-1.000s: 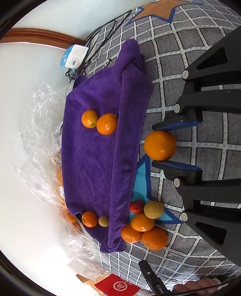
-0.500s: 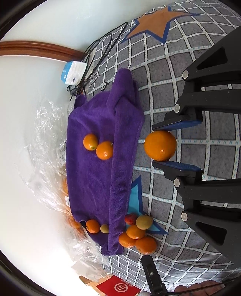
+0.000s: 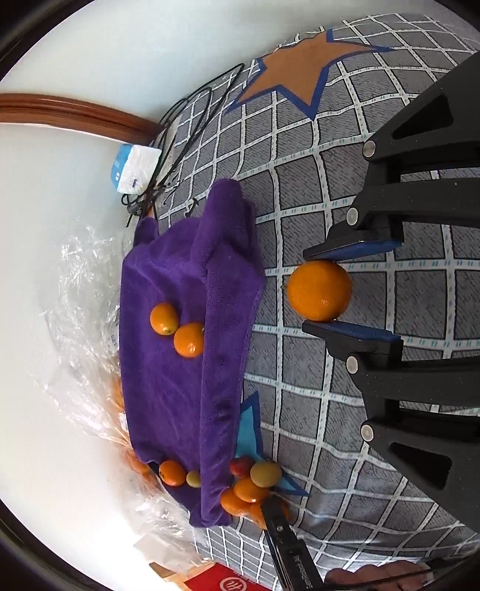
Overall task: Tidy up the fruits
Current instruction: 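Grasp a large mandarin with the left tool while the right tool holds the orange, then carry the orange over the towel with the right tool while the left tool carries the mandarin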
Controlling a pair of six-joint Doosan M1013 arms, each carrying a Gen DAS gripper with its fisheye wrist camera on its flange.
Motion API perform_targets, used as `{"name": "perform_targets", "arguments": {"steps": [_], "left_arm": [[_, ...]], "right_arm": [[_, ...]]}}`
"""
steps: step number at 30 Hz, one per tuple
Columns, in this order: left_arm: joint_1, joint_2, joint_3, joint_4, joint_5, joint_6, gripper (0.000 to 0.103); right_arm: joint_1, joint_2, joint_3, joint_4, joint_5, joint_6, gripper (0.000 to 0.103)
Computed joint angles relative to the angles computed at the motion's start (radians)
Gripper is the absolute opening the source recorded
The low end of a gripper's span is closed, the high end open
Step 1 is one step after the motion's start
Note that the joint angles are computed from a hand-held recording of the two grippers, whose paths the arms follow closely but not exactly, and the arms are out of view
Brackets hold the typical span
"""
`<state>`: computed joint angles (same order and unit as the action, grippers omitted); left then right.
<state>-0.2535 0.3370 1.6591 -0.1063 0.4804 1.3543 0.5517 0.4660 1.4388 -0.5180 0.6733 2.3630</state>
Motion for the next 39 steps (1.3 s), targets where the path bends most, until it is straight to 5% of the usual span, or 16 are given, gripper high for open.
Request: {"name": "perform_targets", "arguments": {"steps": [19,39], "left_arm": [[0.037,-0.092,0.058,0.02,-0.049,-0.057,0.039],[0.067,-0.081,0.012,-0.086,-0.048,0.02,0.039]], "right_arm": [[0.041,-0.006,-0.039,-0.059,-0.025,0.016,0.031],[0.034,0.006,-0.11,-0.078,0.014,0.031,0.031]]}}
